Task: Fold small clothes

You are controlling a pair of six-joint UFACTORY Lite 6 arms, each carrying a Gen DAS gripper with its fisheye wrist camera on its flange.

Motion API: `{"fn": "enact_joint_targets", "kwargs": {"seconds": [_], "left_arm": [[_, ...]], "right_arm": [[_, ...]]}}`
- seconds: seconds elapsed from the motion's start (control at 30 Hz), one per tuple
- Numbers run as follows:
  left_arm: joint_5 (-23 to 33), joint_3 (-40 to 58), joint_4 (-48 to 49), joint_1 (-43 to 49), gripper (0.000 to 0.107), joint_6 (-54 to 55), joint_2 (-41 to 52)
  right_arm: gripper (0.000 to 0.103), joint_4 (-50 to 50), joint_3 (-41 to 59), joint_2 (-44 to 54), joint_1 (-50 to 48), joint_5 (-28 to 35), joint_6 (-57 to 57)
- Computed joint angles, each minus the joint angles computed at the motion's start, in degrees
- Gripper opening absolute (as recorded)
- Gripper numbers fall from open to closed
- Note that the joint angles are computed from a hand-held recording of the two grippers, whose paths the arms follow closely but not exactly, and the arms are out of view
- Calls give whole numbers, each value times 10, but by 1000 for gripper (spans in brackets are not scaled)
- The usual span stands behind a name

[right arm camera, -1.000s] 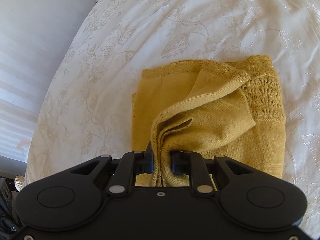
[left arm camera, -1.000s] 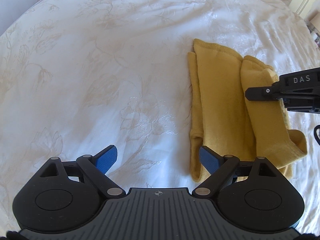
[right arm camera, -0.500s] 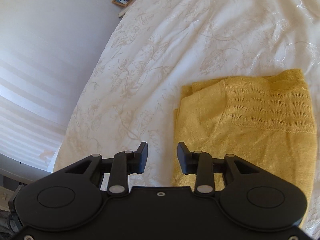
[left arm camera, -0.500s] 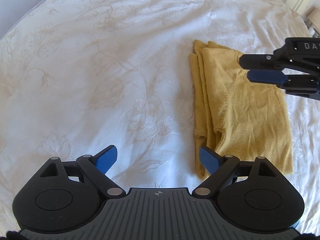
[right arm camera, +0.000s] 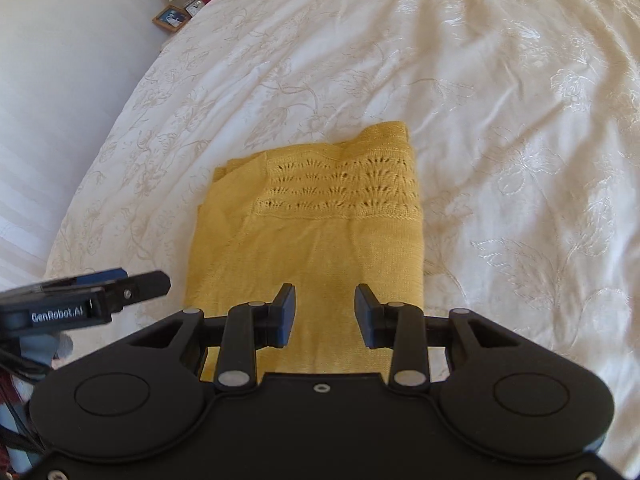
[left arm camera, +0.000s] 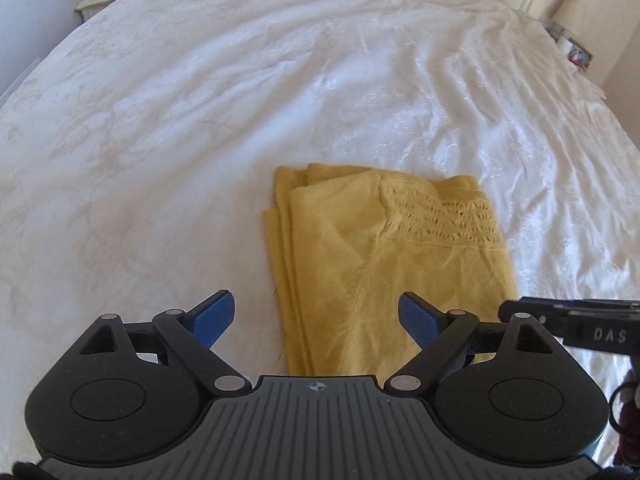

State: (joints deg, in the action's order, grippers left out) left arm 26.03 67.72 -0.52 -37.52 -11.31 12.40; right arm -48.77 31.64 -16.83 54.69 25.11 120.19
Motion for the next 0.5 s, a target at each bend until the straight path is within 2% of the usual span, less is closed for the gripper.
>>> {"fn": "enact_joint_targets", "kwargs": {"seconds": [0.13,0.2,0.3,0.37,0.43,0.5], "left_arm": [[-38,64,63,-31,90,-62,88],[-48,82,154,-38,90,-155,128],[-2,119,244,-30,88,-237,193],[-37,84,193,3,90,-202,184],[-65,51,94,35,90,-115,165],[-74,34,70,46,91,-86,152]], "right_arm": [[49,-8,-13,-10,-1,3,-8],[53,-13,-16,-15,-8,1,-14],[53,-29,-14,-15,-21,-3,-28],[56,-43,-9,-10,-34,-8,-44],[65,-71,-8,-6,-51,-27,-50],[67,-100,-2,10,-71,-53,-56]]}}
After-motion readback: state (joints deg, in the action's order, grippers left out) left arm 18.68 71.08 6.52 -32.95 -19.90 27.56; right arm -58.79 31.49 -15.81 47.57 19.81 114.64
